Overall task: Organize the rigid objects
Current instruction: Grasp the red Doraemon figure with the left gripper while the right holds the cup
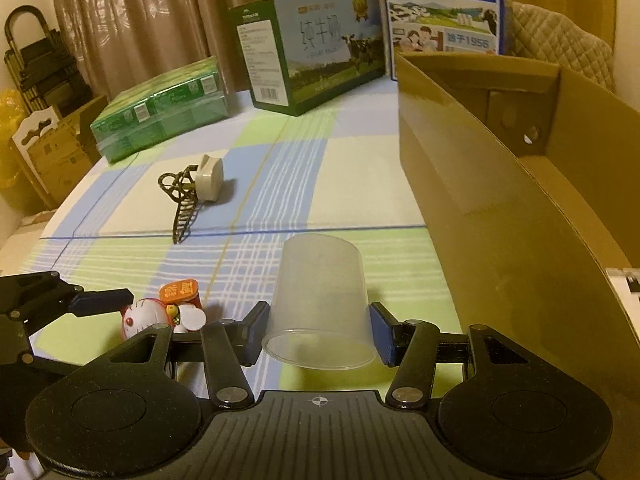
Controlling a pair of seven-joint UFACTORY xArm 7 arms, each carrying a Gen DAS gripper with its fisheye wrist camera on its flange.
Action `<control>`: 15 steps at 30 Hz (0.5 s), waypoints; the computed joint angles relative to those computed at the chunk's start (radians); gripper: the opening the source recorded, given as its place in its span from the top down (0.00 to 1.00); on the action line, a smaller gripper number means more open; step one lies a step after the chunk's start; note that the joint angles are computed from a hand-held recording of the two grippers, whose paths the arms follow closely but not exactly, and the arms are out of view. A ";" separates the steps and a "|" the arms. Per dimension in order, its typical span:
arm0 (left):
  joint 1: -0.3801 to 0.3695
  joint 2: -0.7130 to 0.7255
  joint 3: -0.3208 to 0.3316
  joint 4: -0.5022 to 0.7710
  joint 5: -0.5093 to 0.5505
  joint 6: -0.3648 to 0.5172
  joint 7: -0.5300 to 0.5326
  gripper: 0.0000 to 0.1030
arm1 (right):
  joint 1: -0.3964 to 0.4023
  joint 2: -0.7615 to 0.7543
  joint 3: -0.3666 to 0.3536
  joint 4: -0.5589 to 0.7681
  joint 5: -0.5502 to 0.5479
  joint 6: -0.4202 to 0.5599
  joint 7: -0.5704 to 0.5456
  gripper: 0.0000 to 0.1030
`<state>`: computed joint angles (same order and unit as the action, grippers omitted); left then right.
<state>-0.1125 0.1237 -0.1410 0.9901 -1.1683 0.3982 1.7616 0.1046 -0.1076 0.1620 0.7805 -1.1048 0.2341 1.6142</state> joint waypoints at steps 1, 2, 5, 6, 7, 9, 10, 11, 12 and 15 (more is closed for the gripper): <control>0.000 0.003 -0.004 0.000 -0.015 -0.006 0.034 0.37 | 0.001 -0.005 -0.001 -0.006 0.005 0.000 0.001 0.51; -0.002 0.005 -0.006 0.000 -0.009 -0.007 0.046 0.37 | 0.000 -0.009 0.000 -0.010 0.007 0.000 0.003 0.51; -0.004 0.014 -0.009 0.001 0.013 -0.005 0.067 0.37 | -0.004 -0.007 0.002 -0.012 0.013 -0.006 0.007 0.51; -0.004 0.016 -0.010 0.002 0.019 -0.002 0.068 0.37 | -0.005 -0.005 0.003 -0.011 0.013 -0.008 0.008 0.51; -0.002 0.018 -0.010 0.004 0.022 0.003 0.069 0.37 | -0.006 -0.003 0.003 -0.009 0.010 -0.010 0.011 0.51; 0.001 0.022 -0.011 0.011 0.029 0.019 0.066 0.37 | -0.007 0.000 0.003 -0.007 0.006 -0.017 0.019 0.51; 0.002 0.024 -0.011 0.015 0.037 0.029 0.059 0.37 | -0.007 0.001 0.002 -0.007 0.003 -0.019 0.023 0.51; 0.004 0.027 -0.010 0.020 0.047 0.039 0.046 0.37 | -0.007 0.002 0.002 -0.006 -0.001 -0.020 0.027 0.51; 0.005 0.031 -0.007 0.028 0.064 0.056 0.020 0.41 | -0.007 0.001 0.002 -0.006 -0.002 -0.021 0.030 0.51; 0.015 0.037 0.001 0.048 0.122 0.119 -0.078 0.45 | -0.007 0.001 0.000 -0.006 -0.004 -0.020 0.034 0.51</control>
